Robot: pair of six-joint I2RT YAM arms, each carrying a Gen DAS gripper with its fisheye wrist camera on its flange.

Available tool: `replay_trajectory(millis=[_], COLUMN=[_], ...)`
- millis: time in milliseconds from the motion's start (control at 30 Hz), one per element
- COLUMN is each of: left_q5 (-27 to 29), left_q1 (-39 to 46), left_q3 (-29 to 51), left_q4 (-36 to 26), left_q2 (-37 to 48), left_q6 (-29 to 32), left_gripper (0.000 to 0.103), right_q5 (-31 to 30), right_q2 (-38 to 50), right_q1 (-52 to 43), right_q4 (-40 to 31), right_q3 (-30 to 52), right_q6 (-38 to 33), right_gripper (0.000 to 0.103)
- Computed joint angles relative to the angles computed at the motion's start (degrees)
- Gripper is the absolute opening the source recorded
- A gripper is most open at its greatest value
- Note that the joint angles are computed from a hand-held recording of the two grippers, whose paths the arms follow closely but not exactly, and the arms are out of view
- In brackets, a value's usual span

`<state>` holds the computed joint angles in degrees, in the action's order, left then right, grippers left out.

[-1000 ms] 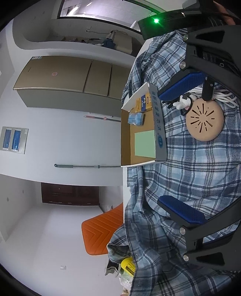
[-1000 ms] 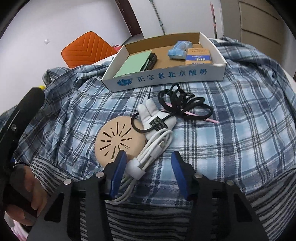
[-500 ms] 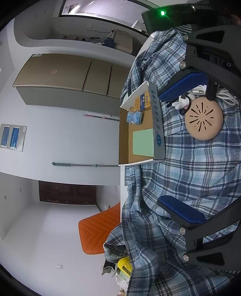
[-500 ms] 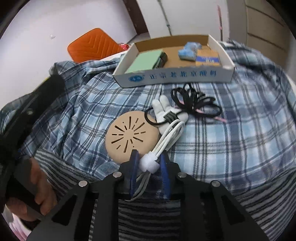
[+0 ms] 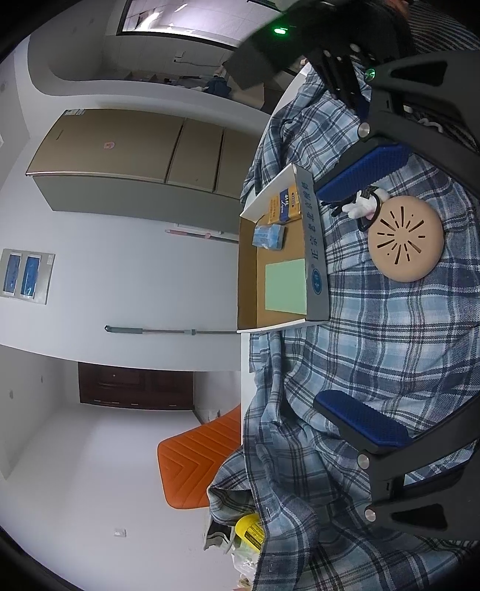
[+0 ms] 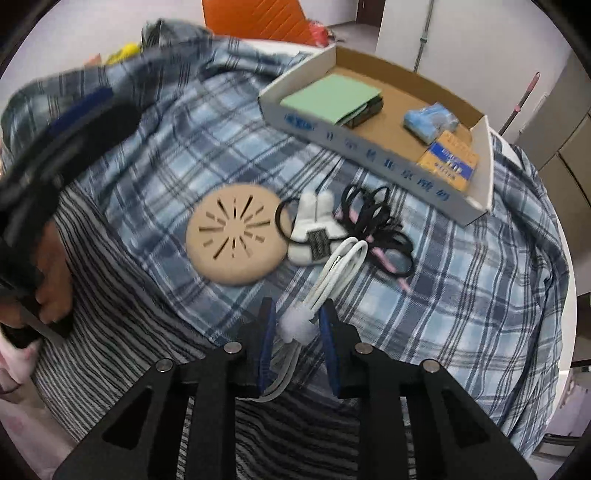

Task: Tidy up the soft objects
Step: 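Lift the coiled white cable off the shirt with the right gripper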

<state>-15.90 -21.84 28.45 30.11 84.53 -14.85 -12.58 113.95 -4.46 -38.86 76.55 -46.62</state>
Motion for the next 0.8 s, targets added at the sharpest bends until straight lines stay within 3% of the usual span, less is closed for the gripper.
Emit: replay_trajectory(millis=[200, 267, 300, 333, 533, 567, 633, 700, 800], left_q5=[0.2, 0.4, 0.4, 0.4, 0.5, 0.3, 0.3, 0.4, 0.5], left_q1=[0.1, 0.2, 0.1, 0.1, 0.0, -0.1, -0.2, -0.2, -0.4], left_q3=[0.4, 0.4, 0.3, 0.3, 0.2, 0.2, 0.2, 0.1, 0.1], left_q4=[-1.0, -1.0, -1.0, -1.0, -1.0, -1.0, -1.2, -1.2, -1.3], left_q2=[0.1, 0.0, -0.1, -0.1, -0.3, -0.3, -0.4, -0.5, -0.6], left_q6=[-0.3, -0.1, 0.0, 0.0, 0.1, 0.1, 0.0, 0.0, 0.2], left_gripper=[0.103, 0.103, 0.103, 0.103, 0.103, 0.103, 0.103, 0.103, 0.103], right_q5=[0.9, 1.1, -0.2, -0.9, -2.1, -2.0, -3.0, -3.8, -4.6], right_q2=[-3.8, -5.7, -6.8, -7.9, -9.4, -8.8, -7.7, -8.2, -10.4], right_q1=[-0.2, -0.6, -1.3, -1.6, -2.5, -2.7, -3.4, -3.5, -4.2], right_q4=[9.9, 11.6, 12.0, 12.9, 20.1, 20.9, 21.7, 22.2, 23.2], right_q3=[-9.0, -11.2, -12.3, -13.7, -19.6, -19.9, -20.3, -21.4, -23.3], right_q6=[8.3, 13.0, 14.2, 15.3, 24.4, 27.0, 29.5, 29.5, 28.1], right_gripper=[0.027, 0.042, 0.062, 0.071, 0.07, 0.067, 0.044, 0.033, 0.028])
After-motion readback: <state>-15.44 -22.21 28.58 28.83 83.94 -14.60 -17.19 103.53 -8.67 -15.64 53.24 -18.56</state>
